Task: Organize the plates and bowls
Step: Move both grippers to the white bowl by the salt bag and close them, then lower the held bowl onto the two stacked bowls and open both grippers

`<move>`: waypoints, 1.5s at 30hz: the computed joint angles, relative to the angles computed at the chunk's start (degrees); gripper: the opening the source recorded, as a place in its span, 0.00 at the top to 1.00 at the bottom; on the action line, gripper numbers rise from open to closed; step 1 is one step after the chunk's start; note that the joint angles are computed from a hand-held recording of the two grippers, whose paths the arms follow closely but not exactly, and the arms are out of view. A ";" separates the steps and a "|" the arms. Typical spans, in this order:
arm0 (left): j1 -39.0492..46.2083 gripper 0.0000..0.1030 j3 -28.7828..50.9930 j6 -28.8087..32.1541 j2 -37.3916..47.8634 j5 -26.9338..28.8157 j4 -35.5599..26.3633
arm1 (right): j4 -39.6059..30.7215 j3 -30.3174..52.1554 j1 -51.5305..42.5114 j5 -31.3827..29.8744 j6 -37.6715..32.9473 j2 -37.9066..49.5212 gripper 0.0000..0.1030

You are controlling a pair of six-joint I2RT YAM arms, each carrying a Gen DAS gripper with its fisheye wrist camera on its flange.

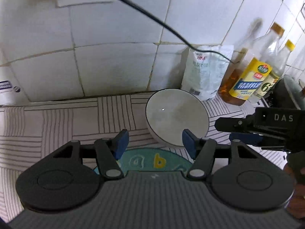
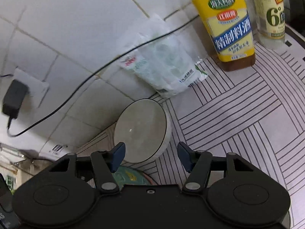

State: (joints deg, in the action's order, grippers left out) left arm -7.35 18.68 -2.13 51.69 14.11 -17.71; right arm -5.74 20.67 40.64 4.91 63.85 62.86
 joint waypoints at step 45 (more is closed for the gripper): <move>-13.31 0.72 9.10 -7.66 -5.77 3.84 -15.93 | -35.24 4.40 9.97 14.78 7.48 -27.59 0.85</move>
State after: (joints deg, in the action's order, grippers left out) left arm -20.66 27.78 -9.79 45.92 17.95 -33.64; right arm -40.98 25.07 50.61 19.69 71.33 35.28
